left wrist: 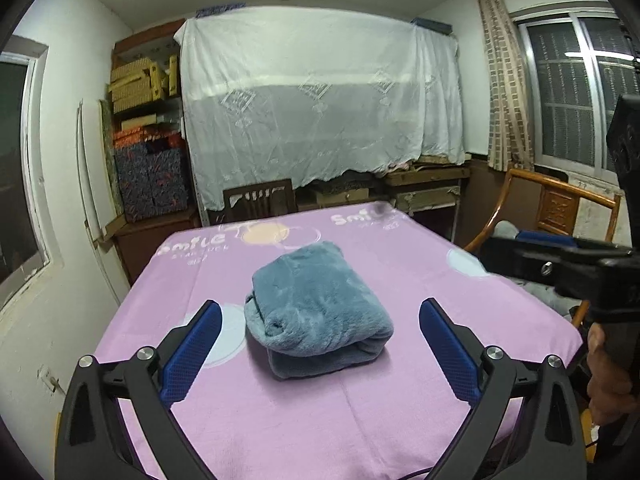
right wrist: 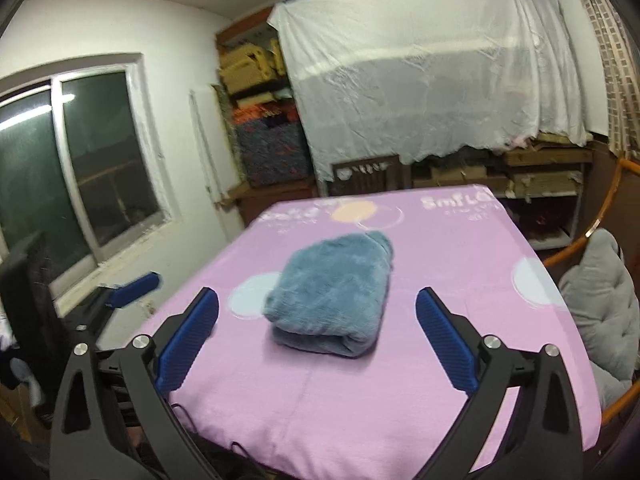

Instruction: Fold large clothes

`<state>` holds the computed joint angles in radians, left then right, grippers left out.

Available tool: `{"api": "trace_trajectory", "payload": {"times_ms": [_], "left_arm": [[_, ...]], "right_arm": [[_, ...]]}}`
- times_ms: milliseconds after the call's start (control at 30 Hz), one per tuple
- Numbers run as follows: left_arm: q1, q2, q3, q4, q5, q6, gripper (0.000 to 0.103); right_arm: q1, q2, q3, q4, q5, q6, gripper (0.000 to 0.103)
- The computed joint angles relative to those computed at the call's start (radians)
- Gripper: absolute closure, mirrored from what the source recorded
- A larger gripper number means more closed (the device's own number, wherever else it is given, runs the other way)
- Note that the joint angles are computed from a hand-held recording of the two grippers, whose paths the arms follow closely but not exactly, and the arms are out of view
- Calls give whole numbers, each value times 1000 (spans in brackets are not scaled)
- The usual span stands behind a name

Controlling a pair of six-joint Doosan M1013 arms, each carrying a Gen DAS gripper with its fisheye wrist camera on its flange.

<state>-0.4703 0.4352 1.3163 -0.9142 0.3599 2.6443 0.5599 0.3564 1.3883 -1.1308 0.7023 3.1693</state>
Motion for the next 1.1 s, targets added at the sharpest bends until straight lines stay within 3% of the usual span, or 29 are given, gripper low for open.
{"api": "trace_trajectory", "payload": {"times_ms": [67,167,467,767,1100], "left_arm": [[-1,17,-20,85,2,-94,4],[-4,47,-57,219,15,-238,4],[0,88,-113,413,57,-464,4],[-7,93,-121,529,65,-580,4],[-2,93,-120,508,67,-575,4]], "right_arm": [[-20,17,-15,64,-20,-32,6],[-33,49,-47,100,13,-76,6],[-56,96,-100,193,17,-177,6],[-63,113,-114,245,3,-223,6],[-57,117,-115,242,-7,-210,5]]}}
